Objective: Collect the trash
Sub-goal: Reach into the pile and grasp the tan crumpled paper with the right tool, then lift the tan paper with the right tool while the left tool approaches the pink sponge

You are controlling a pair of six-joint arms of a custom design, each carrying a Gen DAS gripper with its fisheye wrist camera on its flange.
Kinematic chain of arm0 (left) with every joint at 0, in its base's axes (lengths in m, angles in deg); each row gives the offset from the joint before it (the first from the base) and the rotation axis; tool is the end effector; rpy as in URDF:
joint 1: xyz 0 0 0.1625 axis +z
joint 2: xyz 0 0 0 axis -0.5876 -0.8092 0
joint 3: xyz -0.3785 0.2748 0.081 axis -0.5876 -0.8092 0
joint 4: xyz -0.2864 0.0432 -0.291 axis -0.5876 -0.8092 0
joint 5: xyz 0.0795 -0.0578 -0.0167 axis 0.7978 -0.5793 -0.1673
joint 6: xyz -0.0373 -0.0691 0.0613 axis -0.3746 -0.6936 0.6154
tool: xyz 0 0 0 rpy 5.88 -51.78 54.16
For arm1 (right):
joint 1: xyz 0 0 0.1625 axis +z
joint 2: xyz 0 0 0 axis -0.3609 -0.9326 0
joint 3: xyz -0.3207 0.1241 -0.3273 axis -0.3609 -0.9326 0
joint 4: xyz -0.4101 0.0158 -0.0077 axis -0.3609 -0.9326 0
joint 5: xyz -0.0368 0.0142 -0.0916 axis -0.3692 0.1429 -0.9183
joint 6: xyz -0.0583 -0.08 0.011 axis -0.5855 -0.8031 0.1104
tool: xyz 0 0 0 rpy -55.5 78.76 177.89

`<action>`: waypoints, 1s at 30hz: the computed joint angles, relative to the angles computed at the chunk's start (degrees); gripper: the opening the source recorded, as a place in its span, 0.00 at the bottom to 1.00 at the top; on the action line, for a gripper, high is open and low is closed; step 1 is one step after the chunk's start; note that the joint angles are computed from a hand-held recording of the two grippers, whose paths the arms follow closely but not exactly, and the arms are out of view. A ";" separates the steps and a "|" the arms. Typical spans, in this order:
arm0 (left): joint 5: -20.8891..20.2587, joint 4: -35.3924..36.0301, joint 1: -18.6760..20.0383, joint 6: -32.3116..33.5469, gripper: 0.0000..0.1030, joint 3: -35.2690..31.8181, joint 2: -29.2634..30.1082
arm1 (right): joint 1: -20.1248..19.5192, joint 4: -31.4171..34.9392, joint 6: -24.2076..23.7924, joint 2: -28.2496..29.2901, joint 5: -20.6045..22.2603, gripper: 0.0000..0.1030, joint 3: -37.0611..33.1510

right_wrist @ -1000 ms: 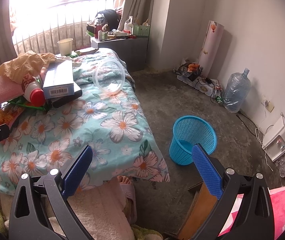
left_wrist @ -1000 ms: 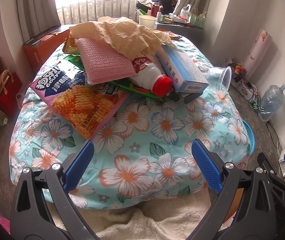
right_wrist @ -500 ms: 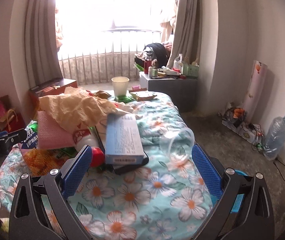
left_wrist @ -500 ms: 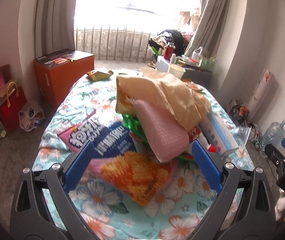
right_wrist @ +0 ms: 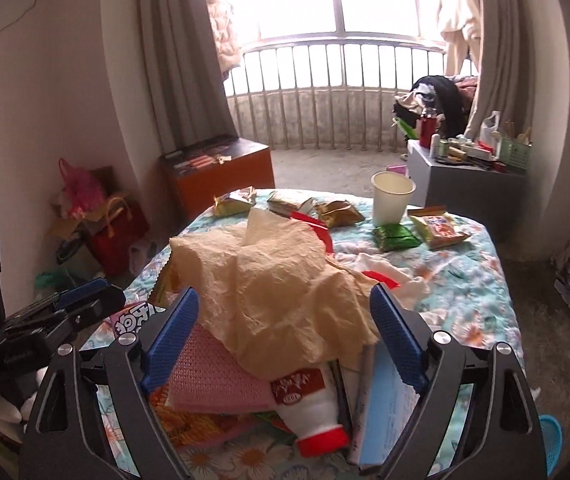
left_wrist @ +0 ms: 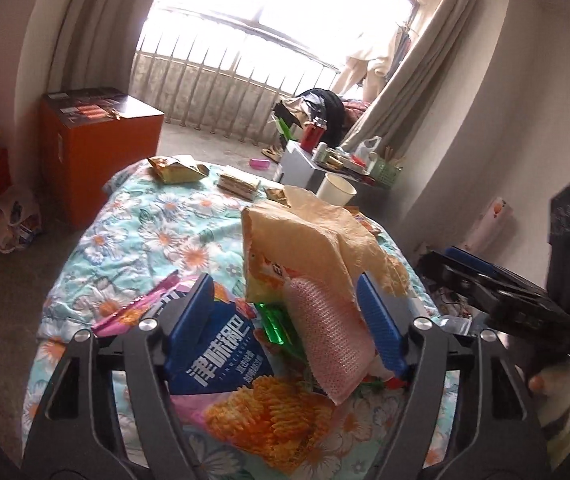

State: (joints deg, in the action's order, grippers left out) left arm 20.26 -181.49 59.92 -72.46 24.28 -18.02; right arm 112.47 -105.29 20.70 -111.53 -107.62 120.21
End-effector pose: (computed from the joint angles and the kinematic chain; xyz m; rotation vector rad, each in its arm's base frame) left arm -0.5890 -0.5109 0.0441 -0.0444 2.2511 -1.5171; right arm 0.1468 -0.6938 0.4997 1.3406 -2.4668 0.6503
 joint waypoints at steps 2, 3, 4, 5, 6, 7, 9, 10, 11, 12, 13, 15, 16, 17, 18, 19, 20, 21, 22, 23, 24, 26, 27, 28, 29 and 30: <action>-2.10 -7.90 0.48 6.95 0.54 0.35 0.77 | 0.75 1.55 -0.36 1.66 -2.17 0.75 -1.07; -3.22 -11.11 0.74 9.98 0.50 0.47 1.08 | 1.30 1.25 -0.78 2.36 -3.83 0.72 -1.12; -4.21 -13.97 0.97 12.41 0.46 0.71 1.24 | 1.69 0.46 -1.33 3.00 -5.49 0.68 -1.08; -5.24 -16.85 1.23 14.67 0.42 0.97 1.41 | 2.08 -0.51 -2.04 3.47 -7.02 0.67 -0.75; -5.99 -19.09 1.43 16.24 0.41 1.42 1.47 | 2.34 -0.77 -2.65 3.79 -8.19 0.62 -0.63; -6.76 -21.37 1.59 17.99 0.38 1.81 1.56 | 2.55 -0.50 -2.94 3.95 -9.09 0.57 -0.49; -8.08 -24.84 1.79 20.85 0.35 2.48 1.74 | 2.63 0.08 -3.05 4.23 -10.58 0.47 -0.62; -8.59 -26.49 1.71 21.87 0.34 2.99 1.78 | 2.71 0.06 -3.15 4.46 -11.20 0.40 -0.68; -9.14 -27.77 1.72 22.58 0.34 3.46 1.79 | 2.77 0.21 -3.10 4.62 -11.69 0.36 -0.82; -9.44 -28.46 1.59 22.78 0.34 4.03 1.68 | 2.75 0.70 -2.72 4.57 -11.91 0.23 -0.87; -9.63 -28.71 1.59 23.05 0.34 4.22 1.70 | 2.71 1.51 -2.20 4.61 -11.79 0.08 -1.29; -9.33 -28.44 1.24 22.91 0.34 4.65 1.65 | 2.61 2.27 -1.18 4.20 -10.52 0.05 -1.69; -9.01 -28.17 1.01 22.92 0.34 4.80 1.64 | 2.58 2.35 -1.11 3.75 -9.46 0.04 -1.73; -8.77 -27.84 0.84 22.91 0.34 4.95 1.58 | 2.58 2.16 -1.06 3.27 -8.33 0.04 -1.73; -8.65 -27.51 0.68 22.62 0.34 5.13 1.47 | 2.59 2.22 -0.90 2.83 -7.06 0.03 -1.95; -8.67 -27.49 0.56 22.42 0.34 5.34 1.35 | 2.58 2.46 -0.45 2.33 -5.55 0.03 -2.28; -8.72 -27.59 0.43 22.42 0.34 5.44 1.31 | 2.60 2.72 0.21 1.91 -4.17 0.03 -2.78; -8.66 -27.54 0.21 22.32 0.34 5.51 1.34 | 2.53 2.88 1.00 1.39 -2.51 0.03 -3.30; -8.59 -27.42 0.06 22.42 0.34 5.40 1.38 | 2.40 3.23 1.90 0.86 -0.73 0.02 -3.93; -8.51 -27.20 -0.11 22.47 0.34 5.23 1.43 | 2.26 3.46 2.83 0.28 1.02 0.02 -4.54; -8.41 -27.15 -0.27 22.62 0.34 5.06 1.52 | 2.03 3.42 3.49 -0.29 2.69 0.02 -5.05; -8.36 -26.89 -0.53 23.01 0.34 4.54 1.74 | 1.53 3.54 4.58 -1.65 6.02 0.02 -5.94; -8.43 -26.55 -0.62 23.07 0.34 4.24 1.85 | 1.26 3.42 5.02 -2.43 7.56 0.02 -6.22; -8.57 -26.26 -0.73 23.29 0.34 3.80 2.06 | 1.04 3.27 5.40 -3.20 8.77 0.02 -6.41; -8.60 -25.69 -0.78 23.66 0.34 3.17 2.30 | 0.66 3.31 5.60 -4.12 10.22 0.02 -6.51; -8.56 -24.97 -0.88 23.77 0.34 2.71 2.47 | 0.28 3.69 5.73 -4.86 11.63 0.02 -6.83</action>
State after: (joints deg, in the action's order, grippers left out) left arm 11.70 -206.46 59.04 -48.68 26.99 -15.55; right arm 112.75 -101.60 26.43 -116.39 -95.99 113.38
